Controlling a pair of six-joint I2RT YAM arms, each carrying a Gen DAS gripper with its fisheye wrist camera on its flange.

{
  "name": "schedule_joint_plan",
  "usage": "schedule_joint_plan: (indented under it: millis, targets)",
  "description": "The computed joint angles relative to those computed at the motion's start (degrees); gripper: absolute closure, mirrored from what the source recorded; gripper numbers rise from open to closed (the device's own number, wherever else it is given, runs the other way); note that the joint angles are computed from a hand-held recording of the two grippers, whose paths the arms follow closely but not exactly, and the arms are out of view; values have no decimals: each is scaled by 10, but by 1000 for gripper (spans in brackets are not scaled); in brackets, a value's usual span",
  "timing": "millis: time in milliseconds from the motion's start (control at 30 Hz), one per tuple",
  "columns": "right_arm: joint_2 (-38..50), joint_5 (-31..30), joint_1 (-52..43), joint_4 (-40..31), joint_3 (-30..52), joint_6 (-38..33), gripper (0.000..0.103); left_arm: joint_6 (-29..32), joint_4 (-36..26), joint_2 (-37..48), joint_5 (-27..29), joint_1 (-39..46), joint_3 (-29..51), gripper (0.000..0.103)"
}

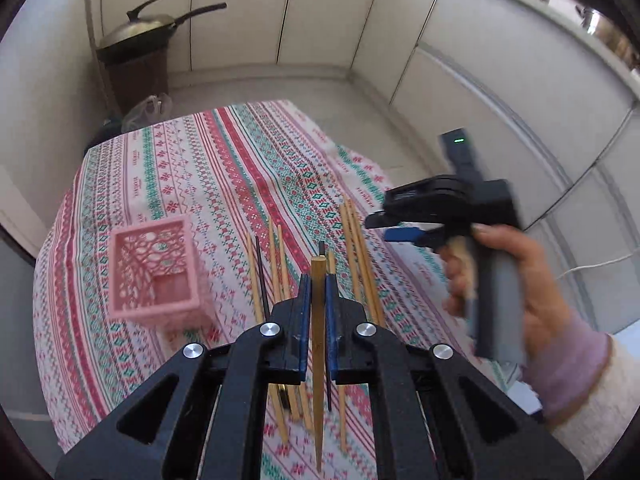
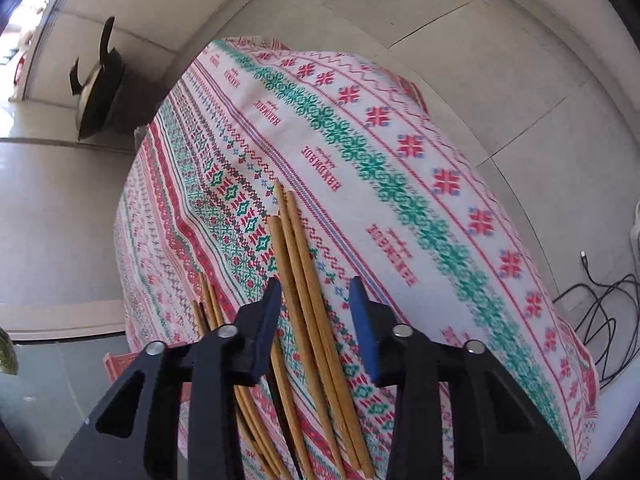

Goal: Organize utensils
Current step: 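Lift the chopstick with the left gripper and drop it into the pink basket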

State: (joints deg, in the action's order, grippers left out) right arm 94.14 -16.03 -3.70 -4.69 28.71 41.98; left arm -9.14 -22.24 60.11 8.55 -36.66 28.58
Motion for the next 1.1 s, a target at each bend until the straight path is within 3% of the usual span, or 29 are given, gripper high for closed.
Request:
schedule_joint_plan:
  millis: [100,367,467,533,667,767,900,1100]
  targets:
    - [26,36,24,1,16,10,85,25,-42,-59,32,37,-8,97]
    - [57,130,94,-29,57,12,87,78,-89,-106,98,124,0,97]
    - [62,183,126,-36,64,8,96,82,-108,-134,109,138,8,97]
    - [44,162,117,-17,40,14,97,85,-117,-145,119,148,14,97]
    - [-96,178,128,-36,-20,36,97,99,-144,-171,163,188,31,97]
    - [-282,201,161,-136,-44,51,97,102,-162,-199,183,212,41,96]
    - [-436,269,247,-267,-12,90,97,110,-187,-222,215,260,62,97]
    - [-508,390,408,-370,71,160,97,158,-246,-234,298,389,109,96]
